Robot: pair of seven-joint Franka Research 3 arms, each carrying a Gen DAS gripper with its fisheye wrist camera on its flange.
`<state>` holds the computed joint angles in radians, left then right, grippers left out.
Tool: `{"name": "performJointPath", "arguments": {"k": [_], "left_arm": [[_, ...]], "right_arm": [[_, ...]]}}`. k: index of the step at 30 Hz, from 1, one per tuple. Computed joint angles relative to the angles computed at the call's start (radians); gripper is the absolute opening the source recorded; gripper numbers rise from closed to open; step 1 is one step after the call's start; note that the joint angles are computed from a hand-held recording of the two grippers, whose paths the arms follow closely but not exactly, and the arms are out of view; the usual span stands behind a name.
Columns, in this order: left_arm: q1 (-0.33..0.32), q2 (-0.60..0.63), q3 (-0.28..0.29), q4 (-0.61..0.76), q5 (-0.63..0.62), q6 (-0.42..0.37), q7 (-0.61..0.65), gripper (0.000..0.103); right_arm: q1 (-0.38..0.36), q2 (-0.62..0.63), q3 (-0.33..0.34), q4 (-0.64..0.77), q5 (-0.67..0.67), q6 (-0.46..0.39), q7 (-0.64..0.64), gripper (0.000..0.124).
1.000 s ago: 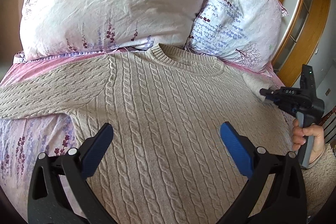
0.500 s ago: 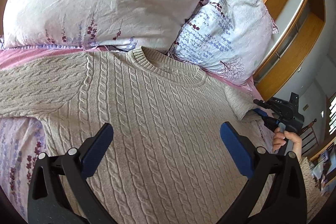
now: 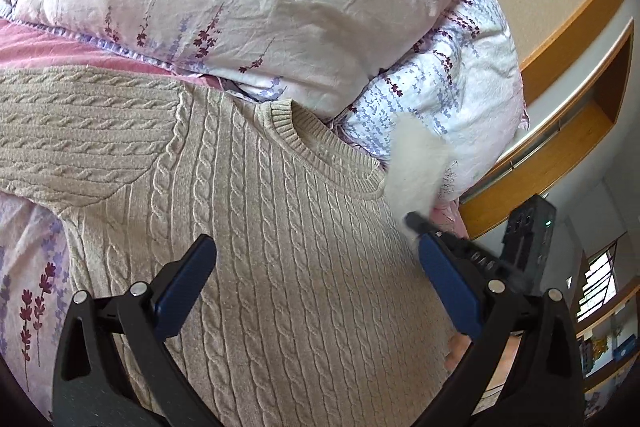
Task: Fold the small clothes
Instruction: 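Fold the sleeve across the sweater body with the right gripper and release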
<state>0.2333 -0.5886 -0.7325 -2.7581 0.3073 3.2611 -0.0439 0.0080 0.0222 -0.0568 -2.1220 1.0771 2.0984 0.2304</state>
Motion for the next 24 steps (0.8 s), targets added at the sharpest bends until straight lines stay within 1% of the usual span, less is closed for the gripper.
{"name": "performJointPath", "arguments": {"k": [2,3,4,5,6,8,10,11,13,14,16,17,20,22,24], "left_arm": [[-0.01,0.028,0.014,0.001,-0.004,0.007,-0.001,0.098],[-0.013,0.047,0.019,0.006,-0.005,0.011,0.002,0.098],[-0.016,0.066,0.024,0.011,-0.007,0.017,0.005,0.097],[-0.017,0.088,0.027,0.018,-0.01,0.028,0.008,0.096],[-0.021,0.117,0.034,0.028,-0.013,0.04,0.017,0.093],[-0.034,0.181,0.051,0.053,-0.026,0.064,0.04,0.086],[-0.062,0.259,0.082,0.081,-0.043,0.092,0.065,0.078],[-0.088,0.292,0.108,0.098,-0.049,0.089,0.074,0.077],[-0.134,0.343,0.15,0.129,-0.065,0.063,0.093,0.072],[-0.127,0.354,0.138,0.14,-0.078,0.049,0.105,0.071],[-0.047,0.352,0.056,0.161,-0.089,0.003,0.106,0.067],[-0.022,0.354,0.037,0.168,-0.08,-0.005,0.097,0.066],[0.021,0.37,0.015,0.183,-0.05,-0.017,0.054,0.058],[0.067,0.377,-0.014,0.196,-0.021,-0.036,0.025,0.049],[0.118,0.387,-0.048,0.209,0.015,-0.042,-0.005,0.045]], "right_arm": [[0.022,0.003,0.018,-0.019,-0.113,0.007,0.043,0.022],[0.024,-0.002,0.018,-0.029,-0.134,0.001,0.053,0.028],[0.017,-0.011,0.01,-0.036,-0.116,-0.022,0.04,0.037],[0.005,-0.013,-0.004,-0.029,-0.105,-0.06,0.045,0.041],[-0.009,-0.012,-0.017,-0.018,-0.091,-0.096,0.06,0.046],[-0.053,0.011,-0.051,0.027,-0.032,-0.183,0.113,0.046],[-0.11,0.067,-0.082,0.101,0.028,-0.249,0.219,0.046],[-0.135,0.091,-0.089,0.13,0.044,-0.258,0.272,0.045],[-0.185,0.132,-0.1,0.171,0.078,-0.23,0.362,0.042],[-0.204,0.142,-0.1,0.182,0.081,-0.208,0.394,0.041],[-0.236,0.175,-0.096,0.213,0.09,-0.177,0.457,0.041],[-0.253,0.203,-0.094,0.24,0.087,-0.171,0.487,0.04],[-0.293,0.267,-0.072,0.303,0.102,-0.169,0.567,0.038],[-0.304,0.283,-0.054,0.313,0.111,-0.132,0.587,0.035],[-0.308,0.301,-0.033,0.326,0.129,-0.103,0.607,0.033]]}}
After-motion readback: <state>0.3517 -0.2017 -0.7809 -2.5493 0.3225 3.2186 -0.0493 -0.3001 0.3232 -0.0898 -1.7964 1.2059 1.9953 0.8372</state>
